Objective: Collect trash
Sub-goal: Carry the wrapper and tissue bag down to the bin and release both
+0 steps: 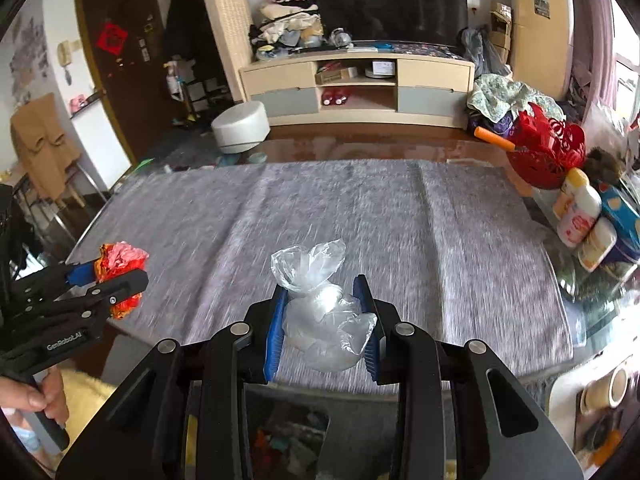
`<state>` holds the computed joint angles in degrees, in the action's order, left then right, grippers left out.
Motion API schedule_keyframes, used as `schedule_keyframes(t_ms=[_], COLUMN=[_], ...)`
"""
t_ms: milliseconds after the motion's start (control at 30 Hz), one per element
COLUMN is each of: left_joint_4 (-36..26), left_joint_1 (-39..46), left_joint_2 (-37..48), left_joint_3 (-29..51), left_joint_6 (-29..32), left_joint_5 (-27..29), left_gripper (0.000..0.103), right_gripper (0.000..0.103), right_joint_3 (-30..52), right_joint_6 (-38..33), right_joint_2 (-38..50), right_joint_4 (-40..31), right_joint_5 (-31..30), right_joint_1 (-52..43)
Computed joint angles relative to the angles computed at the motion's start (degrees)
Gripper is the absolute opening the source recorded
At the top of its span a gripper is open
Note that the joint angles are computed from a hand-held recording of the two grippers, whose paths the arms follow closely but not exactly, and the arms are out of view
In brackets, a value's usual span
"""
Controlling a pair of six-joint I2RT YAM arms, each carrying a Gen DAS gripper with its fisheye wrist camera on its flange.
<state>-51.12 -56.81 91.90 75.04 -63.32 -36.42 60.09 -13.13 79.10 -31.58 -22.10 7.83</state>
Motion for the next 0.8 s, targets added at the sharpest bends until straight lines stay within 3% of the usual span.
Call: schedule_keyframes(t_ms=[233,367,600,800], left_joint_4=[-1.3,0.1,5.6,15.4], left_joint_1=[-11.1,-15.6,-19.7,-21.0], left_joint_2=[0.1,1.9,5.8,10.9], left_joint_3=[-5.4,-7.4,-11.3,-16.3], left_joint_6=[-14.2,-19.3,-24.5,-26.0], left_joint_5=[-1.6,-1.3,0.3,4.9], left_gripper=[0.052,0.052,0.053,0.053], right_gripper=[0.034,0.034,0.034,0.034], right_joint_3=[-12.2,-19.0,-27.1,-31.3], right_joint_6=[-2.1,-2.5,-2.9,-2.7], right_joint_2=[-8.6,-12.9,-12.1,-7.0], right_joint_4=[-0.4,1.6,5.0,9.4], right_joint_5=[-1.7,-1.2,-2.1,-3.1], right_joint_1=[-1.8,-1.9,-3.0,-2.0])
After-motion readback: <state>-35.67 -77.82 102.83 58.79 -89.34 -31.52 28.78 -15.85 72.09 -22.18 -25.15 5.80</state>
